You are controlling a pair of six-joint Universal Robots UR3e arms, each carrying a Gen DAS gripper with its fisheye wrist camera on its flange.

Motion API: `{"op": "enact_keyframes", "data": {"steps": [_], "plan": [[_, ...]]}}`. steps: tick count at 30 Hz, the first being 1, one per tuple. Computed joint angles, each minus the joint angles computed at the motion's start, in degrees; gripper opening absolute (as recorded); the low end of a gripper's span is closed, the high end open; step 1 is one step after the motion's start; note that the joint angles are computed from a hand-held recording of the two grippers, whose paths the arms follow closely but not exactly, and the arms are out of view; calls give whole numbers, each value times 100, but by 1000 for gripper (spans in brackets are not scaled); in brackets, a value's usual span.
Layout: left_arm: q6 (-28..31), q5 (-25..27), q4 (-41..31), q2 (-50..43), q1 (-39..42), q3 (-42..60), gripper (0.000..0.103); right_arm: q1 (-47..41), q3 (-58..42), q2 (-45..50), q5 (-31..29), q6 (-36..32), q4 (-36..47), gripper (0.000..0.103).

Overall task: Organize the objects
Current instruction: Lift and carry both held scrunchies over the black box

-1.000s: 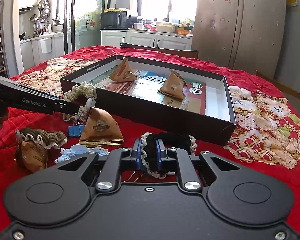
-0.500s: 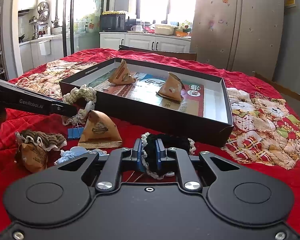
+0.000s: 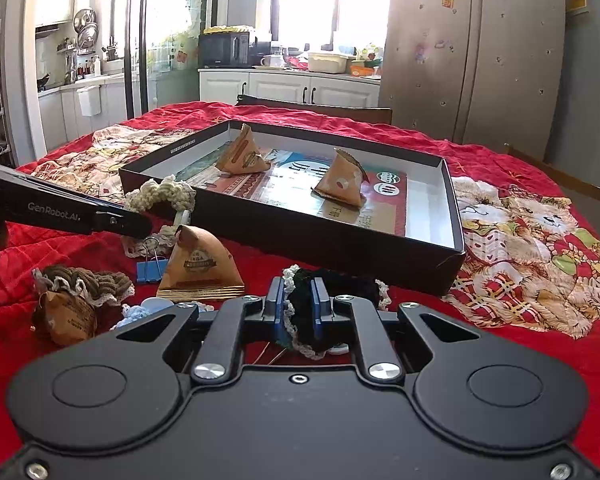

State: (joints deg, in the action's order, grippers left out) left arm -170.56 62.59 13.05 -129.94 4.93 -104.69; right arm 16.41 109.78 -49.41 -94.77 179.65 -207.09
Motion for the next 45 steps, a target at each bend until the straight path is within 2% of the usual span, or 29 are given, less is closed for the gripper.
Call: {"op": "enact_keyframes", "data": {"steps": [32,39,45], "plan": [[253,-696,137,929,140,-560,14,-96,350,-471,246,174,-417,12],[309,-638,-7,1065,38,-258,14,-171,378,-806,128,68,-415,12],[270,-457,-378,914,-162,441,14,-248,15,-965,73,-62,-82,12]]}}
